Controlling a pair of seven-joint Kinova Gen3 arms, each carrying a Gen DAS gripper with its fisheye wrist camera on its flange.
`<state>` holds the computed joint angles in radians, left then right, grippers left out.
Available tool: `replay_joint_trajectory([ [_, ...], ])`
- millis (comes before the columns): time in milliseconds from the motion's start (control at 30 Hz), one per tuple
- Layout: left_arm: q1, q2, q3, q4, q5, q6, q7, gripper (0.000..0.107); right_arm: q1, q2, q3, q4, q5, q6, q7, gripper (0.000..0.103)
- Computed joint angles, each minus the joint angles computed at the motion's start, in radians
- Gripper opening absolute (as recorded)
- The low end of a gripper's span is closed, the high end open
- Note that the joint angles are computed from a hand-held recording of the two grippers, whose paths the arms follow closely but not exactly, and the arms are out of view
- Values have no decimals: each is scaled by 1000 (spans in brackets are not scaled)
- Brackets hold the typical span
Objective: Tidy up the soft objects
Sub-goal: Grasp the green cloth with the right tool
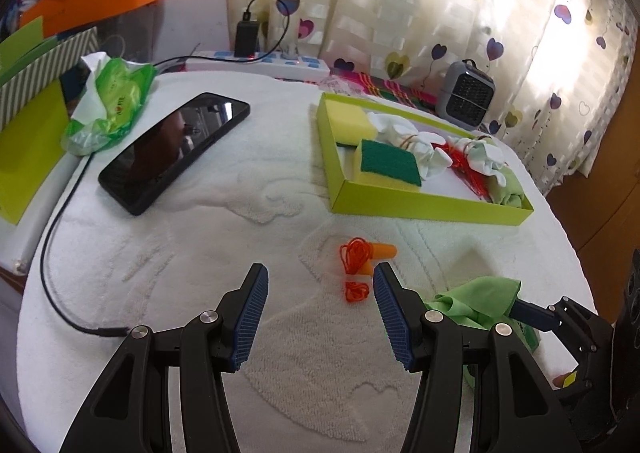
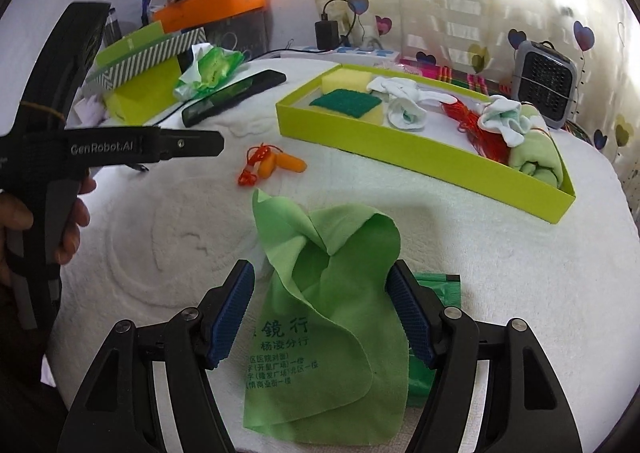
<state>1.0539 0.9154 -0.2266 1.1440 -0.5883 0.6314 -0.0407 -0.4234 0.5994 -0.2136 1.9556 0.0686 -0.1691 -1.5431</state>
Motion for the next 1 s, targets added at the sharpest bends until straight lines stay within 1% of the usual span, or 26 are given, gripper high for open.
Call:
replay_joint_trajectory([
  [33, -4, 3, 4, -4, 1, 0, -6, 54, -7, 0, 8, -1, -4, 2, 0, 68],
  [67, -9, 5, 9, -8, 5, 3, -10, 54, -24, -2, 26, -3, -13, 4, 1, 63],
  [100, -13, 7, 13, -12, 9, 7, -15, 54, -57, -4, 61, -5, -29, 7, 5, 59],
  [133, -14, 8, 15, -15, 11, 9, -18, 54, -90, -5, 94, -8, -44, 12, 9, 50],
  [167, -16, 9, 17, -16, 14, 11, -21, 54, -117, -4, 122, -12, -58, 18, 17, 43],
  [200, -16, 10, 17, -17, 14, 10, -25, 54, -127, -4, 132, -13, -62, 18, 22, 40],
  [267, -19, 13, 20, -24, 17, 14, -35, 54, -115, -5, 117, -7, -55, 7, 33, 30],
  [367, -28, 18, 31, -39, 25, 21, -58, 54, -116, -9, 115, 4, -57, -8, 46, 20],
  [433, -33, 22, 38, -50, 31, 26, -77, 54, -107, -9, 106, 6, -58, -12, 49, 17],
  [500, -36, 24, 42, -54, 37, 23, -90, 54, -55, -7, 56, 9, -39, -19, 42, 14],
  [633, -48, 34, 54, -77, 58, 36, -123, 54, 3, -7, 2, 14, -17, -33, 19, 11],
  [667, -51, 36, 58, -83, 63, 37, -133, 54, 27, -6, -22, 16, -3, -39, 11, 11],
  [833, -46, 42, 50, -95, 71, 43, -148, 54, 66, -7, -59, 29, 34, -64, -18, 11],
  [967, -52, 54, 58, -120, 81, 59, -172, 54, 79, -5, -69, 37, 55, -82, -40, 10],
  [1000, -53, 60, 61, -135, 85, 76, -180, 54, 84, -5, -73, 39, 60, -89, -47, 10],
])
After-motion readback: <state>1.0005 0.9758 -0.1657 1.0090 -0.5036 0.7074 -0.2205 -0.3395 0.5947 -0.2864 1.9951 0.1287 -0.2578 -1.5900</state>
